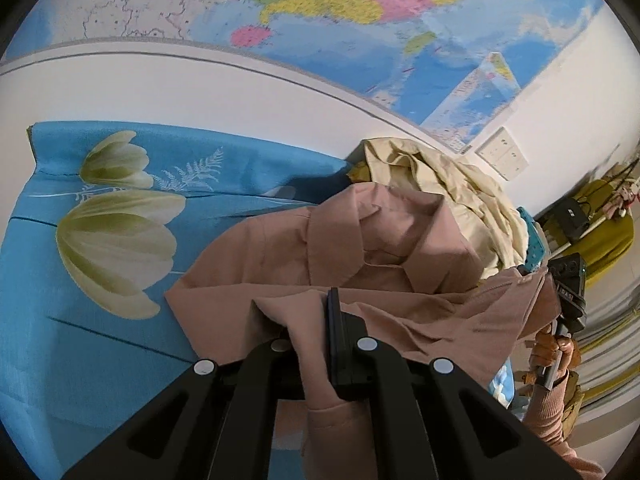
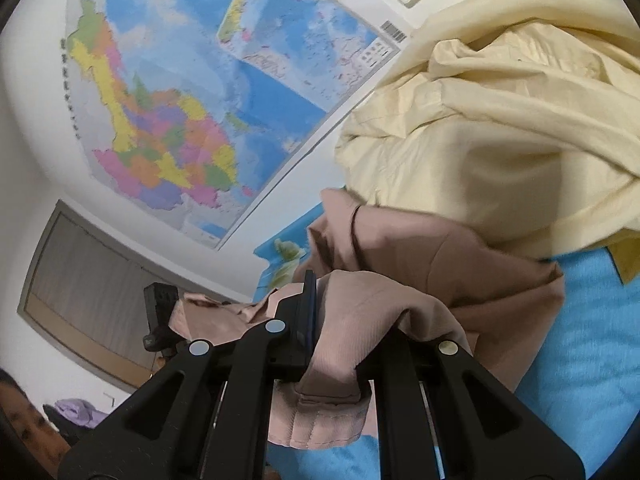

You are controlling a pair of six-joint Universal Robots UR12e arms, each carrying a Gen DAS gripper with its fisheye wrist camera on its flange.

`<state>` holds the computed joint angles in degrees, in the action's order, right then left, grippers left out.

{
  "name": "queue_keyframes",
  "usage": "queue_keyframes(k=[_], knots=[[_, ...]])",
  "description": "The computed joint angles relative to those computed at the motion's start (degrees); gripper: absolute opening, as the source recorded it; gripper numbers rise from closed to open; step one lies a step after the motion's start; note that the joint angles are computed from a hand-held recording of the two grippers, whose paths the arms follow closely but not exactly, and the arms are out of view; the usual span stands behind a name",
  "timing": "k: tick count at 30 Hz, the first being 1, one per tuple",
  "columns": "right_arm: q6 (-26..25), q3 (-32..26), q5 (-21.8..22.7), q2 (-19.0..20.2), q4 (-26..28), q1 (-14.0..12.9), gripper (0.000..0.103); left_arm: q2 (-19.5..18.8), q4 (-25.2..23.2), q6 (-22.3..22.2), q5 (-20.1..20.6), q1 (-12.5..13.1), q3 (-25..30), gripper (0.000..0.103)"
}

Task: Fold large clothes

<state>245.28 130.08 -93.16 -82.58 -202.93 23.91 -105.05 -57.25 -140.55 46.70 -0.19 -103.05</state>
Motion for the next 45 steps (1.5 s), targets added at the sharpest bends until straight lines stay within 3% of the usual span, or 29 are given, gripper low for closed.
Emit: queue_keyframes(k=[12, 18, 20, 22, 26, 35, 37, 40, 42, 45], knots=[[0.77, -0.19, 2.16, 0.40, 3.44, -2.91, 0.010, -4.43, 0.43, -4.19, 4.65, -2.50, 4.28, 0.003], [1.56, -0.37, 3.02, 0.55, 5.23, -3.75, 0.022, -7.44, -0.84, -6.58, 7.92, -3.85, 7.04, 0.003], [0.78, -0.52, 3.16, 0.33, 6.08, -3.78, 0.042, -8.09, -1.34, -6.95, 8.31, -4.08, 7.64, 0.003], [0.29, -0.61, 2.39, 0.02, 6.48, -3.46, 0.059, -8.76, -2.05, -7.21, 8.62, -4.27, 8.30, 0.003], [-1.75, -0.66, 1.34, -1.06, 6.87, -2.51, 0.073, -9.75, -3.32, -7.76, 8.99, -4.61, 9.45, 0.004], [-9.21, -2.40, -5.44, -2.04, 10.56, 2.80, 0.072, -10.81, -6.26, -7.72, 6.82, -4.04, 10.30, 0.007], [-10.03, -3.48, -10.16, -2.35, 14.67, 4.45, 0.071, -10.59, -7.09, -7.06, 5.58, -3.64, 10.06, 0.011], [-11.32, -3.46, -14.65, -2.42, 12.84, 5.73, 0.071, -9.56, -7.92, -4.97, 1.30, -2.47, 8.92, 0.026], [-13.24, -2.88, -16.81, -2.21, 8.39, 6.26, 0.071, -8.18, -6.36, -4.31, -3.78, -0.88, 6.88, 0.062], [-15.57, -3.52, -18.80, -2.10, 8.75, 6.96, 0.071, -5.80, -0.50, -4.95, -10.68, 1.49, 2.78, 0.063]])
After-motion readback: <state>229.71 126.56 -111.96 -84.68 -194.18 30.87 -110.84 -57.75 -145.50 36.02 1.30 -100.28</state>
